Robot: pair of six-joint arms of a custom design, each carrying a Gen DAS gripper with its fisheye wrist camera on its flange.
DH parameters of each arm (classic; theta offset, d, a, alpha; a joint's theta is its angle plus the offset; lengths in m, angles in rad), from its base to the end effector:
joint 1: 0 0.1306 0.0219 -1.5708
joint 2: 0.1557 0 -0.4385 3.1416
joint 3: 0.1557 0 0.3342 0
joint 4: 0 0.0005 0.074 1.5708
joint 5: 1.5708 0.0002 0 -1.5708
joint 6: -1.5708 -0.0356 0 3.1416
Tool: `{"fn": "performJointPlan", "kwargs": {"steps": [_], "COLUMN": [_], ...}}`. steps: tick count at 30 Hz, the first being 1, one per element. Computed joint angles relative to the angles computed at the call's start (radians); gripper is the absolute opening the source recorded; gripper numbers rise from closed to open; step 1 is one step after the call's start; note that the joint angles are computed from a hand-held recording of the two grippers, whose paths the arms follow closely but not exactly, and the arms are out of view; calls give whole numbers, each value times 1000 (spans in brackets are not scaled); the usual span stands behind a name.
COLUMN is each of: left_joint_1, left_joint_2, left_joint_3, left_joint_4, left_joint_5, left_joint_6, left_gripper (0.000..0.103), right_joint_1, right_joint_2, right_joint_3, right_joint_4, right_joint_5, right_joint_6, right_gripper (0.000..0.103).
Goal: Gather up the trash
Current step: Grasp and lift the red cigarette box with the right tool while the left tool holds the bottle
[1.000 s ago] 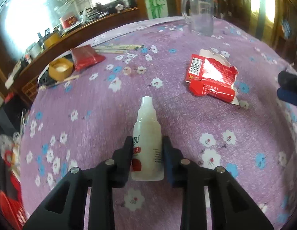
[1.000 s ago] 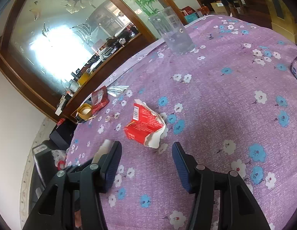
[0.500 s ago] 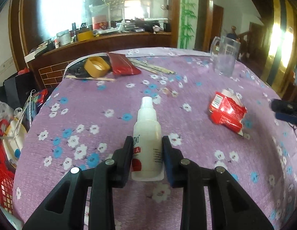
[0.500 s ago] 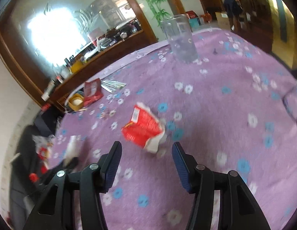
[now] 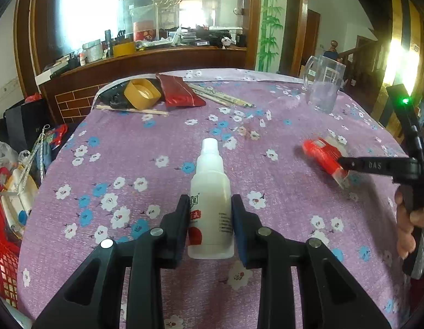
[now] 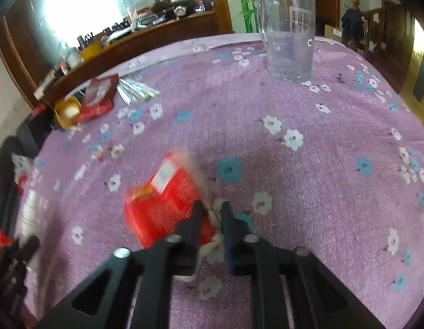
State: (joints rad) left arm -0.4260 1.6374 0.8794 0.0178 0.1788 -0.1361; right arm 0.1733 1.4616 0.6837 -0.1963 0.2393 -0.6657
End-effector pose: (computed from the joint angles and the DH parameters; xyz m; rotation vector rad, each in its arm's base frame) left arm 0.3994 -0.1887 0.2549 0.7319 2.2043 -0.3537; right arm 0.3376 0.0500 0.2441 0.6998 2.4049 0.0386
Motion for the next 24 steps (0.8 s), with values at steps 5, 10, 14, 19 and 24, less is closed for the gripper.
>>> {"fn": "performJointPlan", "kwargs": {"steps": [5,10,14,19,24], "left_joint_1": [-7,-10,-12,-18,-19], "left_joint_2": [-6,-15,-20,-33,-39], "left_joint_3": [-15,-32,-41,-59,-70], "left_joint_4": [33,80,109,157,178], "left_joint_5": [-31,-71,-96,-124,-133], "left_joint_6": [1,6,11,9,8], "left_gripper": [29,29,29,29,29], "right_joint_1": [92,253,339,337,345], "right_joint_2": [-48,-103,-90,-86,-95], "right_joint_3": [-9,-3,-34,-62,-72], "right_joint_4": [-18,-26,74,140,158], "right_joint_5": [64,229,359,360,366], "right_joint_6": [-52,-150,-181,-165,-152], "right_gripper": [5,5,5,5,5]}}
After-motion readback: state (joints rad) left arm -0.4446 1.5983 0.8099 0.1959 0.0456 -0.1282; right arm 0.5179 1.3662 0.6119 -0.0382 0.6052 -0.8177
